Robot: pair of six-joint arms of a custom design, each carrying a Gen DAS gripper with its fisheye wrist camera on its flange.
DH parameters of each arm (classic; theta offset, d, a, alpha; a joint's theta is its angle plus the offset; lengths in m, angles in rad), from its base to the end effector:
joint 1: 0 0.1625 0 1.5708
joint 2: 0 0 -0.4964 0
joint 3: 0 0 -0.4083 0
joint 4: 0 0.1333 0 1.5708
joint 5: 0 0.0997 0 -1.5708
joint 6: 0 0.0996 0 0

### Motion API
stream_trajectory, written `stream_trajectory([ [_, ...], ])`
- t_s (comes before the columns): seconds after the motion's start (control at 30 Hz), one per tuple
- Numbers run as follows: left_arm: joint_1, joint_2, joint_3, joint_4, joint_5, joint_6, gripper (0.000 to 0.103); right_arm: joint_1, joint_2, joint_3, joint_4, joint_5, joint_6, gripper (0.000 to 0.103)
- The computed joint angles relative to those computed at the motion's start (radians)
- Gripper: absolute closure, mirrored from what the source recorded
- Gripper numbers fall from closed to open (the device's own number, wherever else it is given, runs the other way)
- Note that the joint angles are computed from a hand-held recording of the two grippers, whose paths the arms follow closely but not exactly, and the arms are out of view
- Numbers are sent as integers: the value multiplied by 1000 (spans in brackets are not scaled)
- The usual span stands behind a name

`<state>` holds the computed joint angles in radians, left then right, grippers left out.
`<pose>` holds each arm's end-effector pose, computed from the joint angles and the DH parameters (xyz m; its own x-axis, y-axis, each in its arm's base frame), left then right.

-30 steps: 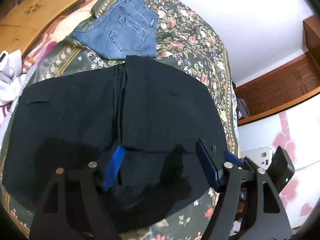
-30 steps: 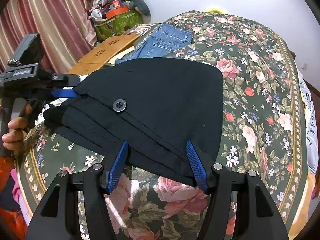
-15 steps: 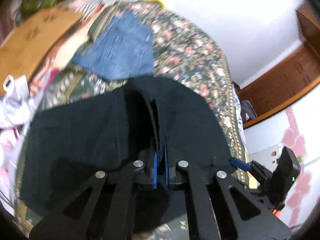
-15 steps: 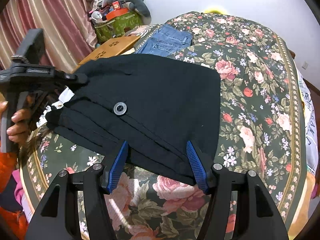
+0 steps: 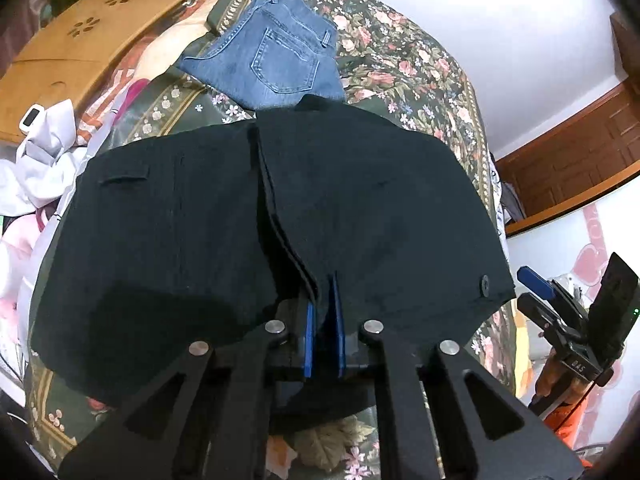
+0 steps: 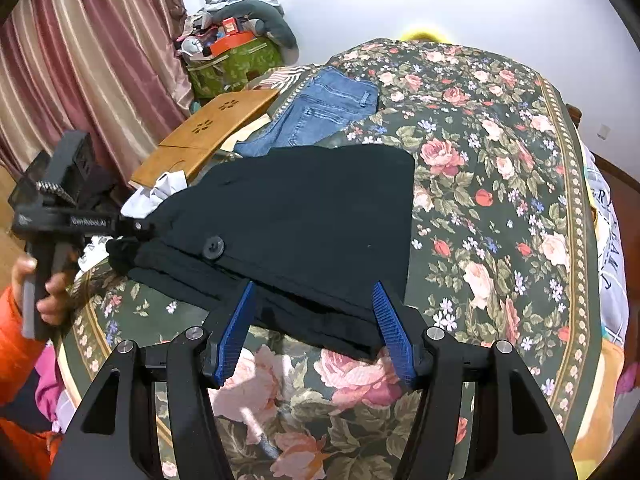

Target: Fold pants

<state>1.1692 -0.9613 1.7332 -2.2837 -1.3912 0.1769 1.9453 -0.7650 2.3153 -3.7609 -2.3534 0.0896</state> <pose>-0.1230 -0.6762 0.1810 -0.8188 0.5498 -0.1652 0.5428 0.8351 0.0894 0.2374 -0.4317 0.1009 -0.8369 0.1987 0.5100 -0.2194 0.7318 -0.6453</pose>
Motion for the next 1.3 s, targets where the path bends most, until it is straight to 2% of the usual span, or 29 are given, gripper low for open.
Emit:
stream_trajectory([
  [0.03,-4,-3,1,2,6,6,91,3,0,-5,-2,-4,-7,46],
  [0.1,-22,-9,11,-3,63,39,81,5,-1,-19,-5,-11,-24,46],
  [0.17,-39,-18,32,-36,117,77,62,2,3,-41,-17,-19,-53,46],
  [0.2,-45,-23,44,-61,138,98,56,-1,2,-48,-17,-22,-61,46],
  [0.27,-62,-37,77,-145,182,148,37,-12,7,-72,-7,-34,-68,46],
  [0.37,-80,-39,95,-241,215,212,21,-40,17,-105,73,-43,-69,46],
  [0.47,-96,-19,78,-278,219,258,19,-71,14,-111,195,-17,-35,46],
  [0.53,-106,5,62,-298,215,292,16,-76,28,-96,150,-6,-59,46],
  [0.63,-111,53,31,-279,208,305,16,-78,12,-71,138,19,-44,46],
  [0.7,-114,87,13,-260,240,299,16,-83,10,-56,118,35,-38,46],
  [0.8,-107,137,3,-241,336,297,14,-85,9,-49,109,47,-29,46],
  [0.87,-79,127,2,-235,290,290,11,-85,8,-41,99,53,-27,46],
  [0.93,-73,116,5,-234,299,300,11,-88,7,-29,81,62,-30,45],
  [1.03,-68,88,54,-303,335,368,11,-90,4,-14,63,71,-25,45],
  [1.2,-52,37,83,-300,323,368,11,-80,8,-3,54,54,-16,45],
  [1.3,-57,16,125,-370,372,404,11,-71,9,-3,64,34,1,45],
])
